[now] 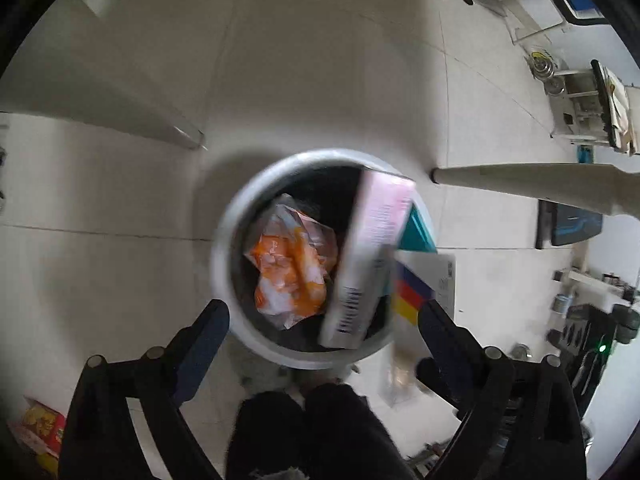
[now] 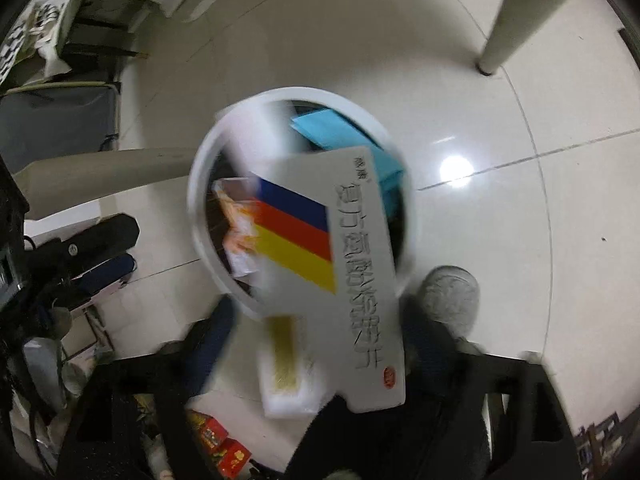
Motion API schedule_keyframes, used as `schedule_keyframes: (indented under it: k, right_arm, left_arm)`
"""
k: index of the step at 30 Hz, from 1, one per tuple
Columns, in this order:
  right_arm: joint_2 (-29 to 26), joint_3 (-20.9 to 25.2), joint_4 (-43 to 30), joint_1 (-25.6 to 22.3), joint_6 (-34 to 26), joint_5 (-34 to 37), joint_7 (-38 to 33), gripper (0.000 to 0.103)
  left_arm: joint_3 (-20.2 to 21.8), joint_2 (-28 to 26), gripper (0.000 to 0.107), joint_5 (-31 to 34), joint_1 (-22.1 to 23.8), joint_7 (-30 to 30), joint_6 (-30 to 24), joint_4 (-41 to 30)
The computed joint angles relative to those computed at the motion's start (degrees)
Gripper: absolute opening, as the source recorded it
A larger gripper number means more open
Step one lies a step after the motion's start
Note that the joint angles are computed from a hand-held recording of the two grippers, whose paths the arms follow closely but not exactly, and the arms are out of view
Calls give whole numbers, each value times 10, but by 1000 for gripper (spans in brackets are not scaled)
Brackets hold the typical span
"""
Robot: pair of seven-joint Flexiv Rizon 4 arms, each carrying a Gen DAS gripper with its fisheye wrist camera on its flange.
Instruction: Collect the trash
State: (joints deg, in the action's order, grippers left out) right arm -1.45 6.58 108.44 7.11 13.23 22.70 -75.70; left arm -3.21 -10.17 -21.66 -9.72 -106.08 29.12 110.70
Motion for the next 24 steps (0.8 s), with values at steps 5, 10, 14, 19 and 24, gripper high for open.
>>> schedule_keyframes:
  k: [5,10,14,19,24]
  right_arm:
    - [16,4,-15,9,2,-11,-7,103]
    - [54,8,-24,18,-8,-77,-1,103]
    - [81,9,-57,29,-63,-140,6,103]
    - [103,3,-158,44,-172,-174,-10,103]
    - [82,-8,-340,61,-323,-177,-17,103]
  left_arm:
    - [14,67,97,127,-9,-49,-27,-12]
    - [2,124,97,178,-14,-95,-100,-45]
    - [-3,157,97,186,-14,-101,-167,-78]
    - [-16,182,97,174,-12,-114,-255,-147]
    - [-19,185,97,148,-4,-117,-356,-252]
